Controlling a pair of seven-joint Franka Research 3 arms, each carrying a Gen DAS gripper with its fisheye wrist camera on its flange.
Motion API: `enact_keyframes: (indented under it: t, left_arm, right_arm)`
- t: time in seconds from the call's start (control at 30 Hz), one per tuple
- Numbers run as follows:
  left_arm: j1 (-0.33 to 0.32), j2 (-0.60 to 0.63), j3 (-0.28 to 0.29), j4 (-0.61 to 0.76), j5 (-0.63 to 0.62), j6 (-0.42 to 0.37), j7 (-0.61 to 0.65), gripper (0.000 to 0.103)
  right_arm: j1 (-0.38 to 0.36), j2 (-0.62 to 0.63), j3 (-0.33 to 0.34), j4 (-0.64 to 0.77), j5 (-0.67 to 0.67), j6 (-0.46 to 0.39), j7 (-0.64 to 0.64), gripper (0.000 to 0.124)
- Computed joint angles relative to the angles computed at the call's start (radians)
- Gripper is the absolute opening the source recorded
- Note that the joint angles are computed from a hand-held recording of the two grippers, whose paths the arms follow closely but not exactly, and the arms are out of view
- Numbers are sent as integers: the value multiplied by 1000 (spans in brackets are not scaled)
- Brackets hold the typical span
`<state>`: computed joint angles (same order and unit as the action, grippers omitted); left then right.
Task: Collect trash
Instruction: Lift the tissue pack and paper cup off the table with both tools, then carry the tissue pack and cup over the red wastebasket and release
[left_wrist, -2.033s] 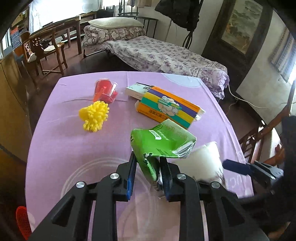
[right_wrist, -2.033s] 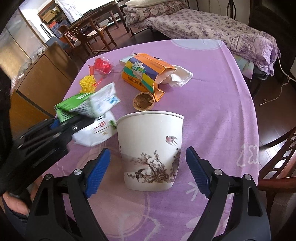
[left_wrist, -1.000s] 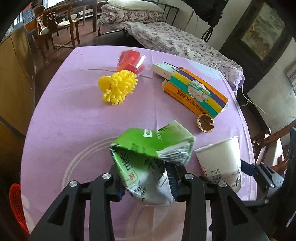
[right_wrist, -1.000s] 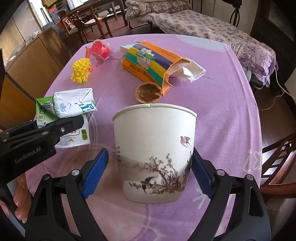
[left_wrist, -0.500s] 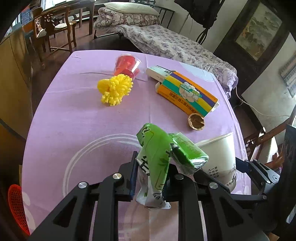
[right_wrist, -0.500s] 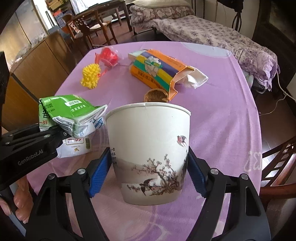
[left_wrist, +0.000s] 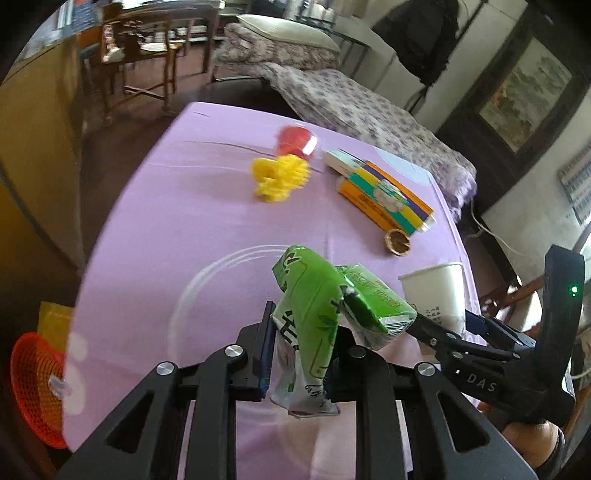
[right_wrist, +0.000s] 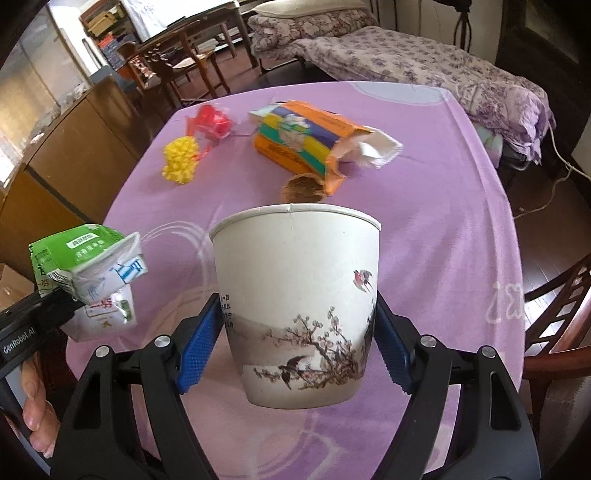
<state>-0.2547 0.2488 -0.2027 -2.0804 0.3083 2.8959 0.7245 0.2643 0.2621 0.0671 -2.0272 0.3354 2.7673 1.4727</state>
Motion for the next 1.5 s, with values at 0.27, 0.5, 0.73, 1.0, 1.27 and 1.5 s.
enact_keyframes:
  t: [0.27,0.5,0.73,1.0,1.27,1.5]
  left_arm:
    - [4,-118,23,-129,62,12,-97,21]
    - [30,-233,20,-239,128,29,-180,21]
    - [93,-363,6,-366,193,51,-275,21]
    - [209,-546,18,-585,181,63,-323,21]
    - [321,-634,60,-764,91,36,-264,21]
    - [406,-617,100,-855,47,66,-222,21]
  right_arm:
    - [-10,-69,62,-71,160,1,-159,76]
    - [29,-111,68,-95,221,-7,-201,76]
    - [77,-125,93,-56,270,-48,-276,76]
    - [155,-58,135,97,271,-166,-325,76]
    - [263,102,151,323,132,-301,-254,76]
    - [348,294,143,580,2,-466,-157,76]
